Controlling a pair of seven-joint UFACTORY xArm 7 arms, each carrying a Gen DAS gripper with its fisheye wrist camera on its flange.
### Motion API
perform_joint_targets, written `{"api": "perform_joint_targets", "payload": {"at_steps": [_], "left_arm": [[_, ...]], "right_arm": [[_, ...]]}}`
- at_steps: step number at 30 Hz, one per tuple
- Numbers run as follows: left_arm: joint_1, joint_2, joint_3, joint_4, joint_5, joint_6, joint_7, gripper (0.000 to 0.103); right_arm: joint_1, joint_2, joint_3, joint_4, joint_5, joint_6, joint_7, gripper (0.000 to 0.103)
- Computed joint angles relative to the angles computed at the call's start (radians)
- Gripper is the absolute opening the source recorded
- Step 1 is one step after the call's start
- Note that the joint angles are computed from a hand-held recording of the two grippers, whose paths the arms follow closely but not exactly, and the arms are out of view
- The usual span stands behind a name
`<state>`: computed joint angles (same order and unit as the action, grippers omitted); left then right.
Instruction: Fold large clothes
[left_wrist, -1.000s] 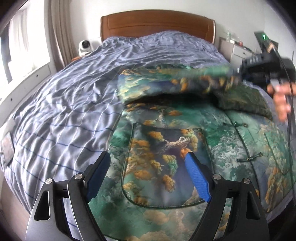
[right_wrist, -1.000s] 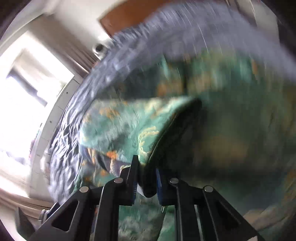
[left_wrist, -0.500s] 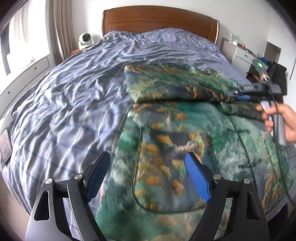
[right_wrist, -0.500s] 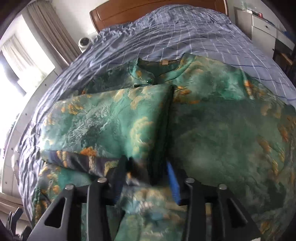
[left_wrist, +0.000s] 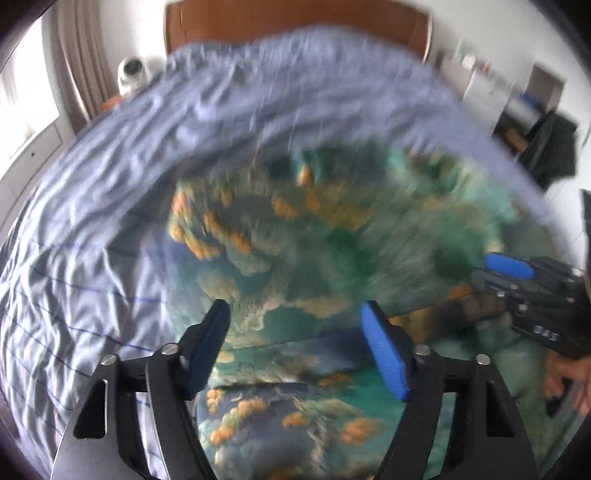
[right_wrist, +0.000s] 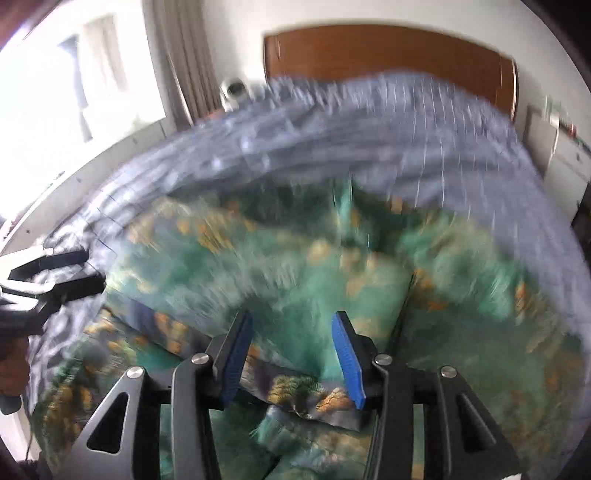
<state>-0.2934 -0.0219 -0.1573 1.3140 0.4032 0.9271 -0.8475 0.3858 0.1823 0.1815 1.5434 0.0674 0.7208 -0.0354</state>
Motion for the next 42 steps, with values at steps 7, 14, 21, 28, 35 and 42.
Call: {"api": "perform_joint_targets", "payload": {"at_steps": [7,14,21,28,35,42], "left_arm": [[-0.002,0.047,0.017,-0.048,-0.045,-0.03,0.003,0.069],[0.012,0.035,0.026,0.028,-0.103,-0.056,0.053,0.068],[0.01,0.268,0.071,0.31,-0.095,-0.028,0.091,0.074],[-0.019,0.324,0.102,0.309,-0.104,0.028,0.123,0.076],[-0.029,0.125,0.061,0.116,-0.127,0.012,0.137,0.077],[-0.04,-0.199,-0.051,-0.179,-0.092,-0.052,0.051,0.086]], "right_arm": [[-0.017,0.013,-0.009,-0.097,0.024,-0.036,0.089,0.043],[-0.012,0.021,-0.006,-0.107,0.006,-0.072,0.1,0.043],[-0.002,-0.008,-0.012,-0.141,-0.045,-0.072,0.134,0.043],[0.032,0.01,-0.02,-0.112,-0.181,-0.032,0.197,0.045],[0.022,0.016,-0.016,-0.096,-0.156,-0.012,0.169,0.045],[0.043,-0.102,-0.011,-0.096,-0.233,0.066,0.149,0.049]]}}
